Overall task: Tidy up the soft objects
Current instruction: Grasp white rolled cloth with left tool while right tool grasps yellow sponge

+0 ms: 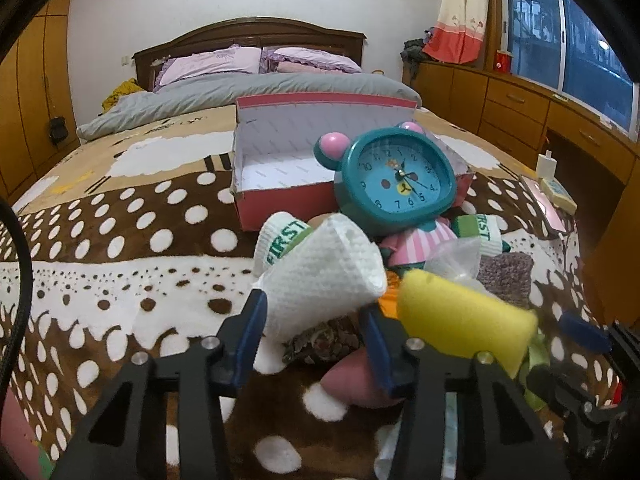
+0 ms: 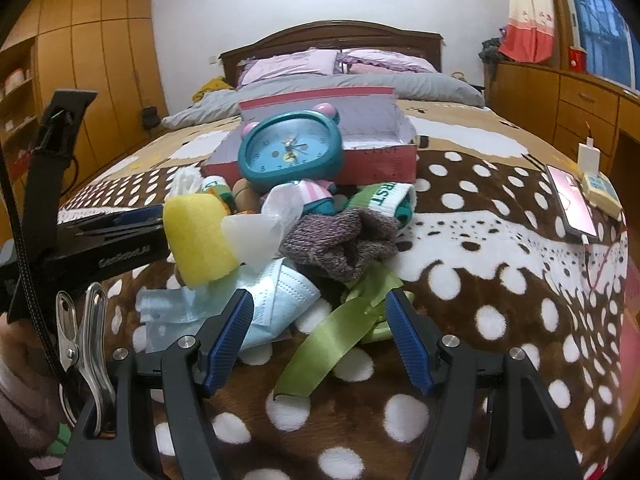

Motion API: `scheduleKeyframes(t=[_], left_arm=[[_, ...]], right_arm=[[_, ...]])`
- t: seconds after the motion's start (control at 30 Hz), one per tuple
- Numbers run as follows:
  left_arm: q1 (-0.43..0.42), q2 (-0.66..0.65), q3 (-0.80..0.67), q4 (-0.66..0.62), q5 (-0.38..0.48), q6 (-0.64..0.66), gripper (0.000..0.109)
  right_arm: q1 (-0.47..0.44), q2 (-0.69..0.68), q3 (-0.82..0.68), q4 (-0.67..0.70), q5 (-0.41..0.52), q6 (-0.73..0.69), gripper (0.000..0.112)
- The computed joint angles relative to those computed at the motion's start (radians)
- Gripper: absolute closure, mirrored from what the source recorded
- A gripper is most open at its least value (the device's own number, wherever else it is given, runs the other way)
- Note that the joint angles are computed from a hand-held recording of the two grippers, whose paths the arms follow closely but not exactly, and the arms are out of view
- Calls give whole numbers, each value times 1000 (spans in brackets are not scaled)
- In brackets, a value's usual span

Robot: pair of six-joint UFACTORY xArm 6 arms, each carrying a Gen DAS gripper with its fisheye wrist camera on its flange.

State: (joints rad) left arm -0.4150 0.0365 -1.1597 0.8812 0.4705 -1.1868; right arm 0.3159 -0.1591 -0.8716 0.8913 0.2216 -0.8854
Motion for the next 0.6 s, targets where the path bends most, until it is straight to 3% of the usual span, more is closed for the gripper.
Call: scheduleKeyframes(t=[0.17,0.3,0.37,0.6], left_arm=[[28,19,-1,-70,-43,43,60],[41,5,21,-78,-77,36,81],[47,-8,36,-86,-94,33,85],[59,-77,109,-101,-141,32,86]], right_arm=[[5,1,2,-10,9,-14,42],[13,-3,3,-21,6,-21,42],[14,-3,4,-27,10,-21,42],[21,-11,-4,7,37,-80,42]])
